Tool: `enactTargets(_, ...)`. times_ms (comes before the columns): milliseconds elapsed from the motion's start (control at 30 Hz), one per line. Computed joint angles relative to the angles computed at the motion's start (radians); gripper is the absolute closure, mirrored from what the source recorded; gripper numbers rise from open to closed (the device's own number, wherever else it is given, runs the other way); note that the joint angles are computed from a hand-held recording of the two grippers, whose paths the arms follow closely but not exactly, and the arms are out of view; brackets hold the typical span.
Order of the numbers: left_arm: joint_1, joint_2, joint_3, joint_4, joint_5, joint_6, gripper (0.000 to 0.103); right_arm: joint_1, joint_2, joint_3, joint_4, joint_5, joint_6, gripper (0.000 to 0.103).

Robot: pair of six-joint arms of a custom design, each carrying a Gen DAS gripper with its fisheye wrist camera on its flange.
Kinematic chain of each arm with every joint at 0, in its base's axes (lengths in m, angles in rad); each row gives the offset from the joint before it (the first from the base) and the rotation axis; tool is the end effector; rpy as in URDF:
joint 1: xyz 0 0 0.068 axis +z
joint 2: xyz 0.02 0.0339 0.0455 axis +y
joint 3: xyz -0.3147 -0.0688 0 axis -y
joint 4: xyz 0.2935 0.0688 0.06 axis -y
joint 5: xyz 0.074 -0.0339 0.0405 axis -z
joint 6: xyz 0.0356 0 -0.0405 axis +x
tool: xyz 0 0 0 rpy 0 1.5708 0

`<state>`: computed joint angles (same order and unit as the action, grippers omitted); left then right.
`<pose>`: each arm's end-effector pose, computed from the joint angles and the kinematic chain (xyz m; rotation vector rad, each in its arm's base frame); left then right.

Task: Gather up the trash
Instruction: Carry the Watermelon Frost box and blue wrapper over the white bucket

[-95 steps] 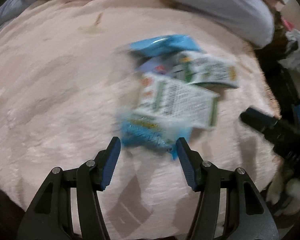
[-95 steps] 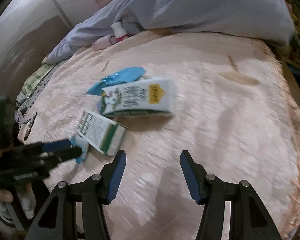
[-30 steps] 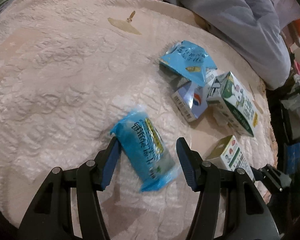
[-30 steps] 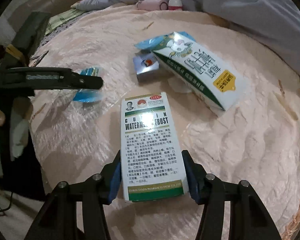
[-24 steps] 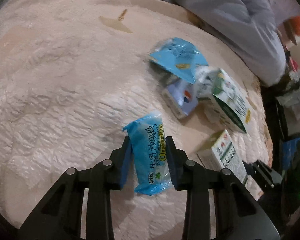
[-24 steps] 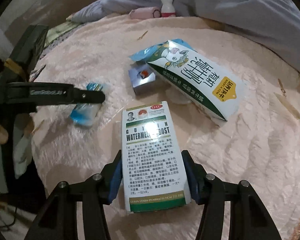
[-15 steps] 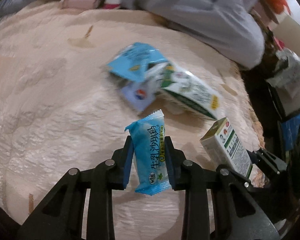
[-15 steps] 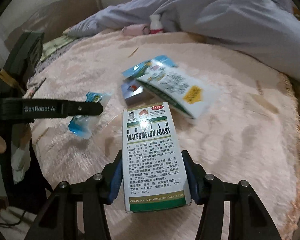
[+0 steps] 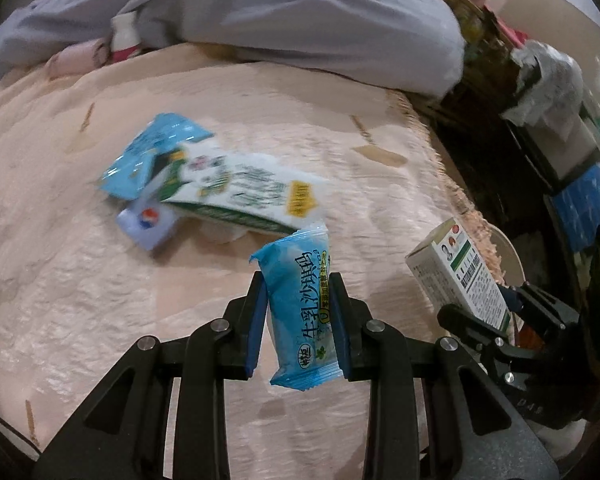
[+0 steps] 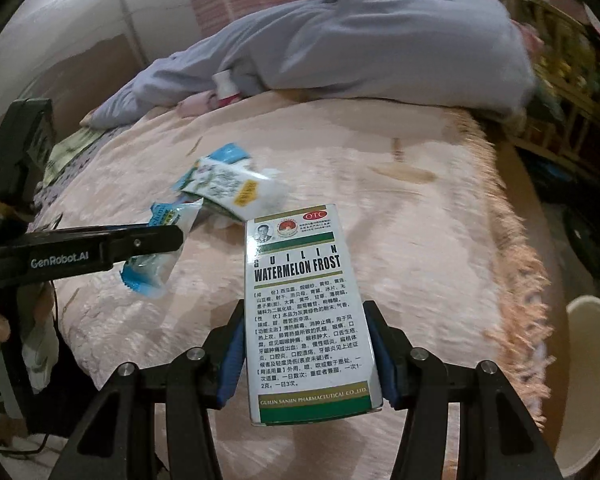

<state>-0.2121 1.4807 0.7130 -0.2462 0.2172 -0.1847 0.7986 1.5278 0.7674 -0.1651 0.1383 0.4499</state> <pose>0.2936 -0.0711 0.1739 0.1169 2.6046 -0.4254 0.2311 0.2303 0.1818 -0.3793 2.4898 0.3505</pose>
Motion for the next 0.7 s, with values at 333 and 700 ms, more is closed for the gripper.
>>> enactTargets(333, -0.145, 0.03, 0.05, 0.013, -0.08, -0.032, 0.076, -0.096, -0.148, -0.109, -0.013, -0.001, 0.017, 0.05)
enactTargets(700, -0.165, 0.013, 0.031, 0.023, -0.108, -0.039, 0.076, -0.118, -0.186, -0.142, -0.009, -0.014, 0.032, 0.05)
